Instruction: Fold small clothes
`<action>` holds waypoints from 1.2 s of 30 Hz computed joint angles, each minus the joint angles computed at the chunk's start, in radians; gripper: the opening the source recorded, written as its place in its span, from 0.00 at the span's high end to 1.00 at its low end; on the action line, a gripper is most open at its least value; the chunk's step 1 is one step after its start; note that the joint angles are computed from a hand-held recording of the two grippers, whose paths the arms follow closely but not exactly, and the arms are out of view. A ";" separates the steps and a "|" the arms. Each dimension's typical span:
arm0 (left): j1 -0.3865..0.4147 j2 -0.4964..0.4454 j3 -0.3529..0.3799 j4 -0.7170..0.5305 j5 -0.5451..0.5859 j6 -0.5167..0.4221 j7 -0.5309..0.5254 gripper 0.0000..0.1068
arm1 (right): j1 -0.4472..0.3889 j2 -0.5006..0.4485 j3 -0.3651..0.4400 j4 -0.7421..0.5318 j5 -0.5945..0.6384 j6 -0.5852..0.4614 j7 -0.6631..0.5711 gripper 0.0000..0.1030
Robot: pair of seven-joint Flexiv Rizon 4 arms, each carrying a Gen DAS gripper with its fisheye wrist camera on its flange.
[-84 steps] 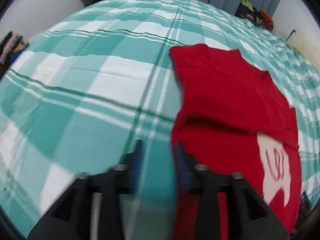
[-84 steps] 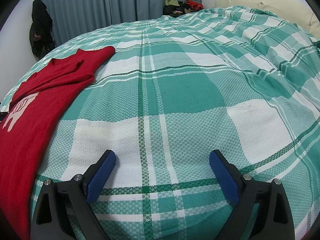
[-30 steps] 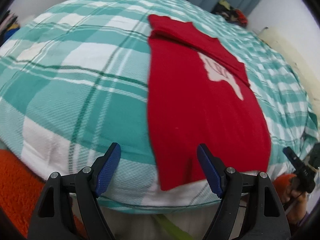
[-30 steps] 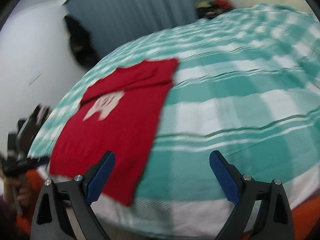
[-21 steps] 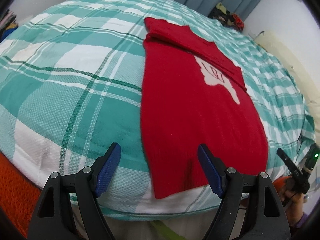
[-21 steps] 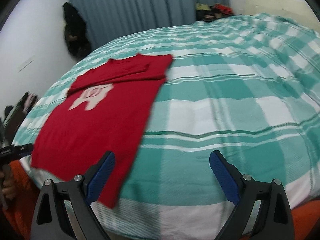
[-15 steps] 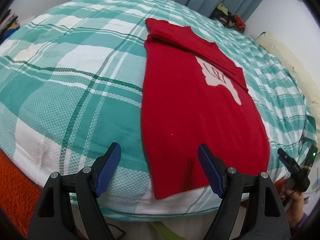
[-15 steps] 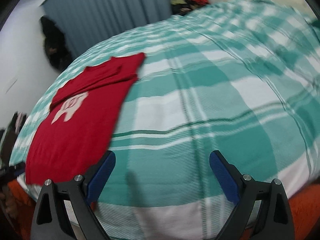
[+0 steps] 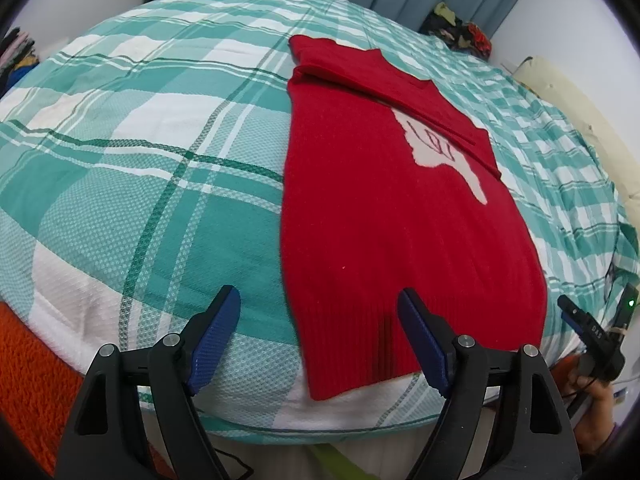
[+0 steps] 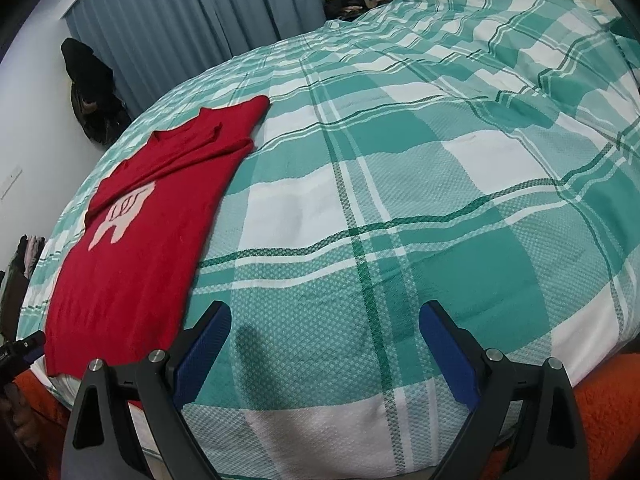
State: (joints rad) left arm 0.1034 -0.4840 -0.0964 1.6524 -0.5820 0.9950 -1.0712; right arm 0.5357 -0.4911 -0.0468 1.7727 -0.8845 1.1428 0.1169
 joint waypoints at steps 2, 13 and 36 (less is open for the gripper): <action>-0.002 -0.002 0.002 -0.002 0.006 0.001 -0.002 0.23 | -0.002 -0.003 0.004 -0.003 0.008 -0.005 -0.008 0.08; -0.003 -0.008 0.003 -0.008 0.019 0.007 -0.011 0.22 | 0.003 -0.005 0.002 -0.008 0.013 -0.011 -0.013 0.08; 0.000 -0.010 0.003 -0.011 0.025 0.006 -0.012 0.20 | 0.002 -0.007 0.001 -0.005 0.014 -0.009 -0.017 0.08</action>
State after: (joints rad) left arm 0.1030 -0.4941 -0.0936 1.6417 -0.5565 1.0013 -1.0835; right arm 0.5376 -0.4977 -0.0453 1.7679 -0.8706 1.1338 0.1004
